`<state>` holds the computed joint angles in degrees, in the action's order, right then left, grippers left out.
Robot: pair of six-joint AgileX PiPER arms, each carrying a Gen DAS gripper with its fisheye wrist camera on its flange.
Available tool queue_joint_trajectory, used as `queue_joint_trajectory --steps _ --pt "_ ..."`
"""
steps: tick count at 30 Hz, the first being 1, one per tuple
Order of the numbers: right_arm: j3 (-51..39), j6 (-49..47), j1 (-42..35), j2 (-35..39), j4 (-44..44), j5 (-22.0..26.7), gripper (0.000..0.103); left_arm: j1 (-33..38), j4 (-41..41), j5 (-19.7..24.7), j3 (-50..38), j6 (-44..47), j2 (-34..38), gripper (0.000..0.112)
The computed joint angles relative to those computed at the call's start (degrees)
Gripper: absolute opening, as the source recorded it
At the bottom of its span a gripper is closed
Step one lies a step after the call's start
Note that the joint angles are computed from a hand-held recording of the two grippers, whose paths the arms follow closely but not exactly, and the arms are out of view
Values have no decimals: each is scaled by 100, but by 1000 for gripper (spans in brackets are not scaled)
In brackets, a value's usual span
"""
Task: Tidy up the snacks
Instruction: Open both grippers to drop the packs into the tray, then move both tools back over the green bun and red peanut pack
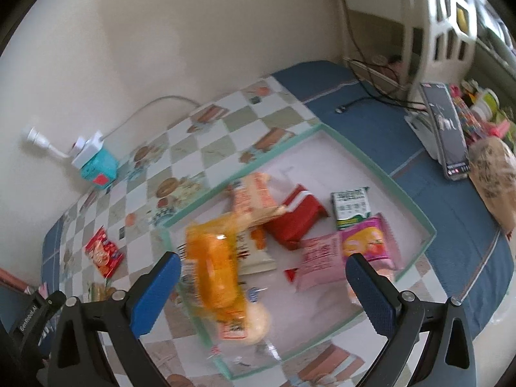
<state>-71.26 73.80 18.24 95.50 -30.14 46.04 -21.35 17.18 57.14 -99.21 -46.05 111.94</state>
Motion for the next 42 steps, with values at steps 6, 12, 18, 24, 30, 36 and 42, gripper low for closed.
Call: queue_joint_trajectory --steps 6,12,18,24,30,36,42 --pt "-539 -83 436 396 -18 240 103 436 -190 -156 294 92 -212 98" --pt "-1124 -201 767 872 37 470 103 862 -340 -286 481 238 -327 98" --pt "-1705 -272 1023 1302 57 741 103 1248 -537 -406 599 509 -403 98" --pt "-2314 -452 1265 1760 131 1002 103 1617 -675 -506 740 643 -469 98" --pt "-2946 -666 1487 2200 231 1273 103 2009 -965 -581 855 854 -464 98" --pt "-3607 -963 1674 2671 281 1535 103 2200 -1095 -564 845 955 -357 98" --pt "-4168 -1256 1704 3098 408 1676 103 2237 -1146 -459 616 1122 -112 98"
